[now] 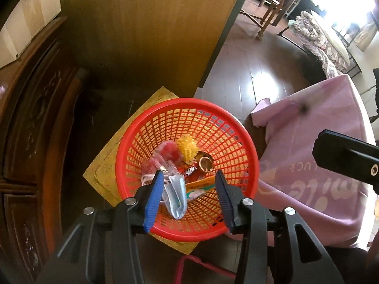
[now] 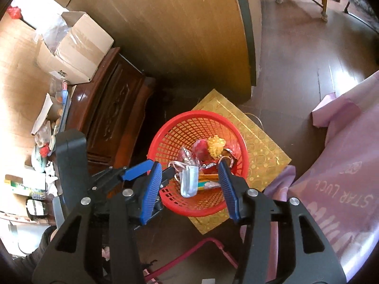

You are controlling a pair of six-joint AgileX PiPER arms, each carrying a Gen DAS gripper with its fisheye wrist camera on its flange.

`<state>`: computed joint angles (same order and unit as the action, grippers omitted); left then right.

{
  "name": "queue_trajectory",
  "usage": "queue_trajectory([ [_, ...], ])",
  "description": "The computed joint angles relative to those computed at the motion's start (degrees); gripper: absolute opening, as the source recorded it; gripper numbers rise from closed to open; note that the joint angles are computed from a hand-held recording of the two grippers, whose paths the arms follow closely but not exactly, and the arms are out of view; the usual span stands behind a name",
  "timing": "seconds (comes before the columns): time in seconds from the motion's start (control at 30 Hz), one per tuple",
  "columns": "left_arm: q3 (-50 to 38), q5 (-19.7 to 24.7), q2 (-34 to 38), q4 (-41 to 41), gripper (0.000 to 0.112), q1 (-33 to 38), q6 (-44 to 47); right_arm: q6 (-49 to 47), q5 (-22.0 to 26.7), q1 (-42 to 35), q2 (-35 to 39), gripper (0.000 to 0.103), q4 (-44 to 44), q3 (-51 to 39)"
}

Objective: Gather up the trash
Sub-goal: 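Open both grippers to drop the mask and shell into the basket, then move both tools back over the table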

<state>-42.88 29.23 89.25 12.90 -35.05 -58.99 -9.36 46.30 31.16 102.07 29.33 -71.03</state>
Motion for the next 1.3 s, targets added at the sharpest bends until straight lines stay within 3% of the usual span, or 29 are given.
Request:
queue_trajectory([
  [0.3,-6.4,6.4,-0.5,3.1,0.052,-5.1,-3.1,0.0,0.1,-3.9,-9.9,0.053,-2.1,6.2],
  [0.6,-20.4,15.6,3.4,6.7,0.062,-13.4,-4.7,-4.5,3.7,-18.7,-24.7,0.063,-1.6,14.6],
  [0.8,-31.5,21.7,8.6,8.9,0.068,-19.1,-5.6,-13.6,8.4,-33.9,-32.6,0.070,2.0,19.0],
  [1.03,-47.3,30.4,16.7,10.2,0.072,-24.9,-3.9,-30.7,15.0,-58.1,-38.2,0.076,7.1,21.9],
  [1.3,-68.3,40.1,28.4,11.2,0.075,-29.4,0.7,-49.4,20.3,-83.6,-34.3,0.083,11.9,19.9],
])
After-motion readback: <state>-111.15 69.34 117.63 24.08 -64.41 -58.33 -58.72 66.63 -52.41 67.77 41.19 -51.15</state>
